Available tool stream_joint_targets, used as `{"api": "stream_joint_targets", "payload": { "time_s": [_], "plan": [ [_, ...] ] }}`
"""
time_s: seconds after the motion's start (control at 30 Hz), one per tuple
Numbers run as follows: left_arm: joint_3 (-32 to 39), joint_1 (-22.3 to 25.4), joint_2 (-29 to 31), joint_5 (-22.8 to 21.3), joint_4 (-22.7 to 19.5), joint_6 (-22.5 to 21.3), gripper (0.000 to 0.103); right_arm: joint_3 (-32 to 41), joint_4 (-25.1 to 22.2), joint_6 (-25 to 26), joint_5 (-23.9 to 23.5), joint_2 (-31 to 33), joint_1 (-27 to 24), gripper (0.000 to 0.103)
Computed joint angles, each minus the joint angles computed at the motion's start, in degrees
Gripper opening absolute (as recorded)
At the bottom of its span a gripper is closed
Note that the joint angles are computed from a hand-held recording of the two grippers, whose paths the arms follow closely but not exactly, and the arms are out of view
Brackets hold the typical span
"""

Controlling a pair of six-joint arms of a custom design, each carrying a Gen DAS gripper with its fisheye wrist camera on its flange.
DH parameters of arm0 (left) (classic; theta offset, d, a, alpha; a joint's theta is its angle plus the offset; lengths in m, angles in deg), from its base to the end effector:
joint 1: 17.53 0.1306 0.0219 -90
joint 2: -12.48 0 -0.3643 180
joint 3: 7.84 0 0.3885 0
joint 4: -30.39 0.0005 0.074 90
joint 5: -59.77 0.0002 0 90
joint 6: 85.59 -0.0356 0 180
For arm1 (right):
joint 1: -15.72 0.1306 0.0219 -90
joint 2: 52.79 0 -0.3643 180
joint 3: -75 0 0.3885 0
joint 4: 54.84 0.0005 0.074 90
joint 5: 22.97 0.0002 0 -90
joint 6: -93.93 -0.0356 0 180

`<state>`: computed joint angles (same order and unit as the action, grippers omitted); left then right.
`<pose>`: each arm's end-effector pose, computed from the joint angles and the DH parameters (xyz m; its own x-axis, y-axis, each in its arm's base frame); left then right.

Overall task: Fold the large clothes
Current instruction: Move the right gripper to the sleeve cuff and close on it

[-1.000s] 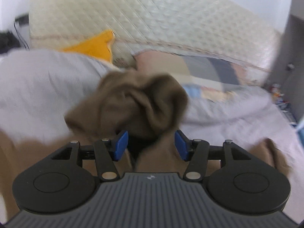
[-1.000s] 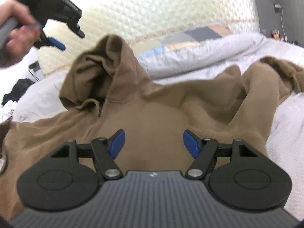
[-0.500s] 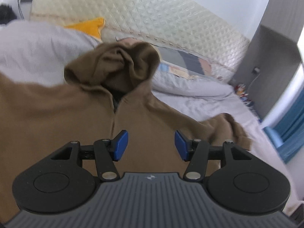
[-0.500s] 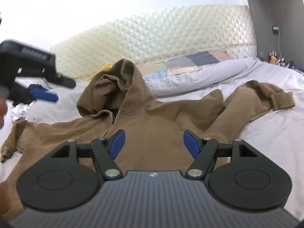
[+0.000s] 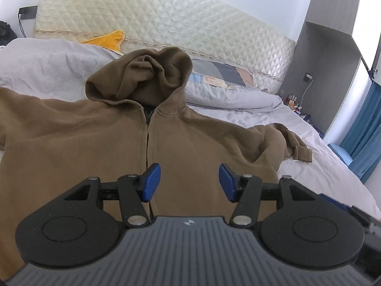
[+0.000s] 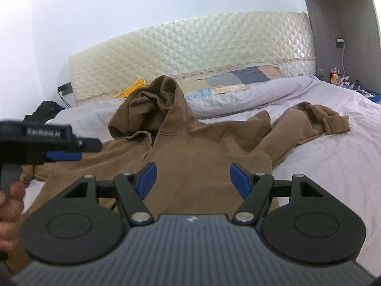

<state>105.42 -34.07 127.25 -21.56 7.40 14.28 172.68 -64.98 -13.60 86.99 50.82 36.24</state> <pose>0.6331 -0.1941 0.4057 -0.4624 -0.0394 -0.8858 0.3387 0.9154 -0.2176 0.5638 0.1975 0.4146 -0.2539 0.2073 -0.9448 0.0569 0.9783 0.1993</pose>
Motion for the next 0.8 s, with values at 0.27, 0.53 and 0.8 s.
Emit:
{"api": "stream_joint_targets", "payload": {
  "time_s": [0.27,0.53,0.8],
  "plan": [
    [-1.3,2.2,0.7,1.1,1.7,2.8,0.060,3.1,-3.6,-2.6,4.7,1.8,-0.3,0.071],
    [-0.4,3.1,2.3,2.7,0.8,4.0,0.060,13.2,-16.3,-12.2,-2.0,5.1,-8.7,0.071],
    [2.3,1.9,5.5,-3.1,3.3,4.1,0.060,23.8,-17.5,1.1,-2.6,13.5,-17.5,0.071]
  ]
}}
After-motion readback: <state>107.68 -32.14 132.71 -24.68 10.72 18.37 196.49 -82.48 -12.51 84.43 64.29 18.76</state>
